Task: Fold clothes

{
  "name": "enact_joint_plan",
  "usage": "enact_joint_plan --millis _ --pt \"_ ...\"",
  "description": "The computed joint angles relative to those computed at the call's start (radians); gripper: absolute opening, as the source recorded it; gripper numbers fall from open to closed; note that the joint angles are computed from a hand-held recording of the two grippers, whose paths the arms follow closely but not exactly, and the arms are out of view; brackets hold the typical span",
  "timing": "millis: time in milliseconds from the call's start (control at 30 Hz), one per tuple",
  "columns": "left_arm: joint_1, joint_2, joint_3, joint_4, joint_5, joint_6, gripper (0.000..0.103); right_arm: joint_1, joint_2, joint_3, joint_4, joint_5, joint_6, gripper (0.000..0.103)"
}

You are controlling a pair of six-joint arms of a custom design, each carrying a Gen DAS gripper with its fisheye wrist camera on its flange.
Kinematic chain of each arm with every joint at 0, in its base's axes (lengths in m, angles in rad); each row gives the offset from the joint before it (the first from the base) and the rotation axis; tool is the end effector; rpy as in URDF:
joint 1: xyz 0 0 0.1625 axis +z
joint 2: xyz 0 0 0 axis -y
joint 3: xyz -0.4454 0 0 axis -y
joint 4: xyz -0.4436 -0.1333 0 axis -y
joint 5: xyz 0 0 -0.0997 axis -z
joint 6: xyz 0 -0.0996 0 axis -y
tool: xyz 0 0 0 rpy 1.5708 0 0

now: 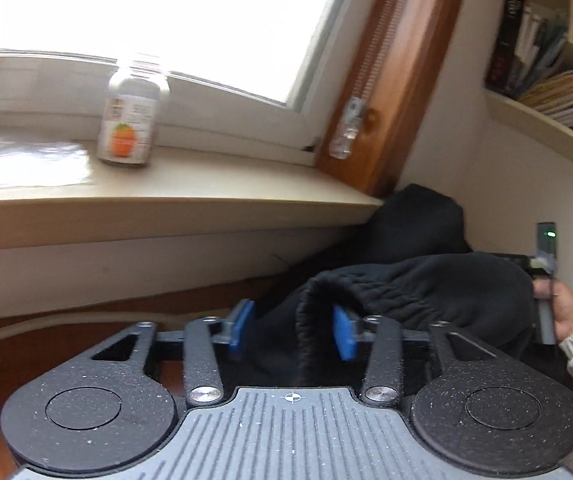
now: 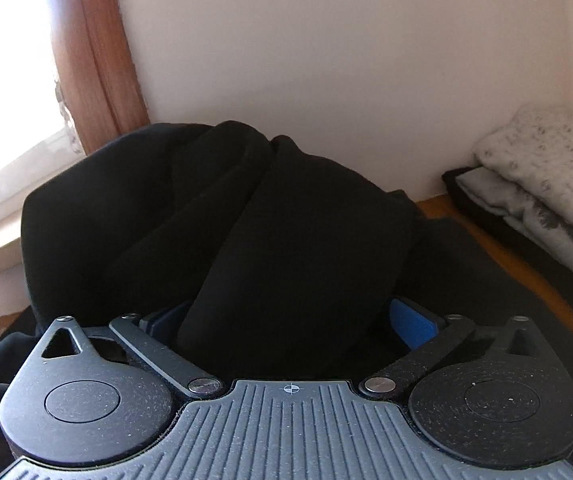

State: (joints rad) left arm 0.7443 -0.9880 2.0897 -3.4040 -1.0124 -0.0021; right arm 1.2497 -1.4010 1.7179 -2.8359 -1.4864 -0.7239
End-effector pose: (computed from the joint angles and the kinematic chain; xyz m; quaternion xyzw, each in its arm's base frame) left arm -0.2978 -0.5273 0.1424 0.2693 0.8620 -0.4183 0.0972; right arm -0.0661 -0.6478 0.4864 0.1967 -0.8671 0.4140 0.1951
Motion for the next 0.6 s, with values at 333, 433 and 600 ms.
enact_joint_plan --millis 333,433,600 --pt "-0.162 -0.081 0.161 0.113 0.358 -0.381 0.056 -0.045 0.019 -0.072 0.175 0.124 0.048 0.103" --pt "-0.199 -0.088 0.184 0.150 0.414 -0.484 0.056 -0.049 0.010 -0.066 0.189 0.127 0.047 0.103" --pt "-0.232 -0.072 0.200 0.118 0.423 -0.519 0.057 -0.040 -0.006 -0.039 0.160 0.092 0.034 0.103"
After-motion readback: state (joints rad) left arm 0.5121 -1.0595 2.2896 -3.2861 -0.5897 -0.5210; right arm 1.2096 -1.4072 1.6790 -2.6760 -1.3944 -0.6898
